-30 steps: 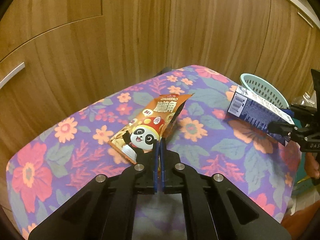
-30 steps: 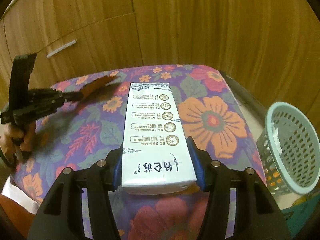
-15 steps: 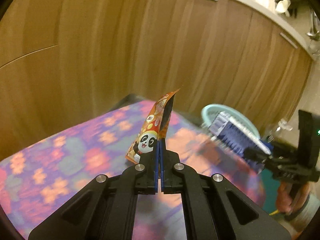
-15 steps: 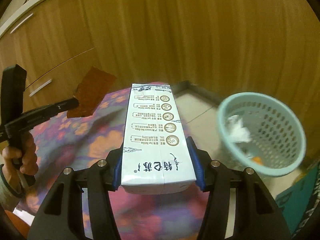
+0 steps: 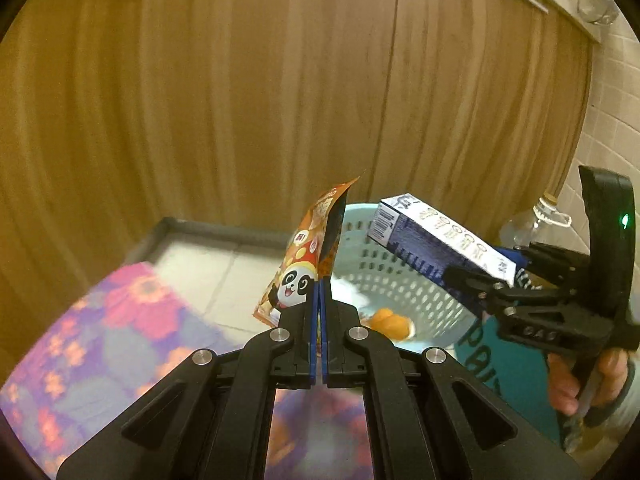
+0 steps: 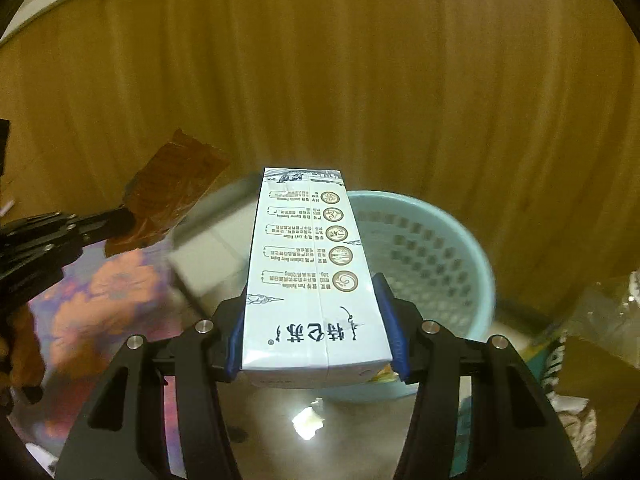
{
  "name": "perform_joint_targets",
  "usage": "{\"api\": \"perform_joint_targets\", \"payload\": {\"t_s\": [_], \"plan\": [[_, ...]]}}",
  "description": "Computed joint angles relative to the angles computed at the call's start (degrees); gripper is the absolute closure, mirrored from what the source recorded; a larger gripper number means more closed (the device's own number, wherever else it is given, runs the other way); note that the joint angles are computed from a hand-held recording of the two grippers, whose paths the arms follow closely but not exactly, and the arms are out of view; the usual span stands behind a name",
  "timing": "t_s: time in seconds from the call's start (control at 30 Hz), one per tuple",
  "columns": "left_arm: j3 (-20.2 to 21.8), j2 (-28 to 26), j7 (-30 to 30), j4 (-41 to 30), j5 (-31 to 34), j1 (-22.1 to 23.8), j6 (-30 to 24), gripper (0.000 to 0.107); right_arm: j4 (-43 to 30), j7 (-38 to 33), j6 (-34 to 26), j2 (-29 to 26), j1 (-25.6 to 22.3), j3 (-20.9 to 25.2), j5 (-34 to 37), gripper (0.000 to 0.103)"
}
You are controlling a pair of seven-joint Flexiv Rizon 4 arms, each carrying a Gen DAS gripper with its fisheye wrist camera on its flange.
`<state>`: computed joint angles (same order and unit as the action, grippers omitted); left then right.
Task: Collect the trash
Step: 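Carry the snack packet and white carton over the wastebasket with both tools, then open both tools to drop the packet and carton into the wastebasket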
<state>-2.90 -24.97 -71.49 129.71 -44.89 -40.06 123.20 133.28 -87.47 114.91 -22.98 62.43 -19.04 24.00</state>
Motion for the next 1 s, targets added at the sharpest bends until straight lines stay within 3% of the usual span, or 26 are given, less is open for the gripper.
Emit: {"api": "perform_joint_targets", "payload": {"t_s": [0.17, 0.23, 0.37, 0.47, 0.53, 0.57, 0.67, 0.77, 0.93, 1.0], "plan": [[-0.63, -5.07, -1.75, -7.79, 1.05, 1.62, -5.75, 0.107, -2.06, 4.75, -4.11, -3.56, -1.52, -3.08, -1.21, 0.052], [1.16, -7.26, -2.61, -10.61, 0.37, -0.11, -7.35, 0.107, -2.34, 6.57, -5.15, -4.46, -1.07, -4.69, -2.28, 0.052], [6.38, -11.44, -3.64, -15.73, -3.47, -5.26, -10.79, 0.107, -3.84, 10.60, -7.55, -6.11, -3.64, -3.95, -5.65, 0.052], [6.34, -12.03, -6.50, -16.73, -1.05, -4.27, -11.79, 0.106, -5.26, 13.29, -8.47, -7.15, -7.90, -0.52, -8.88, 0.052], [7.00, -12.43, -7.54, -17.22, -0.94, -4.83, -11.37, 0.101, -4.90, 15.04, -7.86, -7.35, -8.72, 0.63, -10.08, 0.051], [6.04, -12.14, -9.80, -16.66, 1.62, -3.36, -10.96, 0.094, -4.71, 15.78, -6.67, -7.36, -10.64, 2.56, -10.97, 0.051], [3.67, -11.58, -12.81, -15.58, 6.04, -0.28, -10.37, 0.089, -3.87, 16.97, -5.20, -7.18, -11.91, 3.68, -12.08, 0.048], [3.34, -11.37, -15.01, -15.27, 8.88, 0.67, -9.90, 0.070, -2.99, 17.34, -4.90, -6.40, -11.40, 3.12, -11.94, 0.046], [5.95, -11.60, -15.74, -15.16, 8.66, -2.25, -8.96, 0.069, -1.84, 17.03, -3.96, -5.15, -10.24, 2.31, -11.32, 0.046], [6.80, -11.53, -15.57, -14.75, 7.79, -3.53, -7.97, 0.063, -1.14, 16.46, -3.23, -4.35, -9.87, 2.45, -10.86, 0.046]]}}
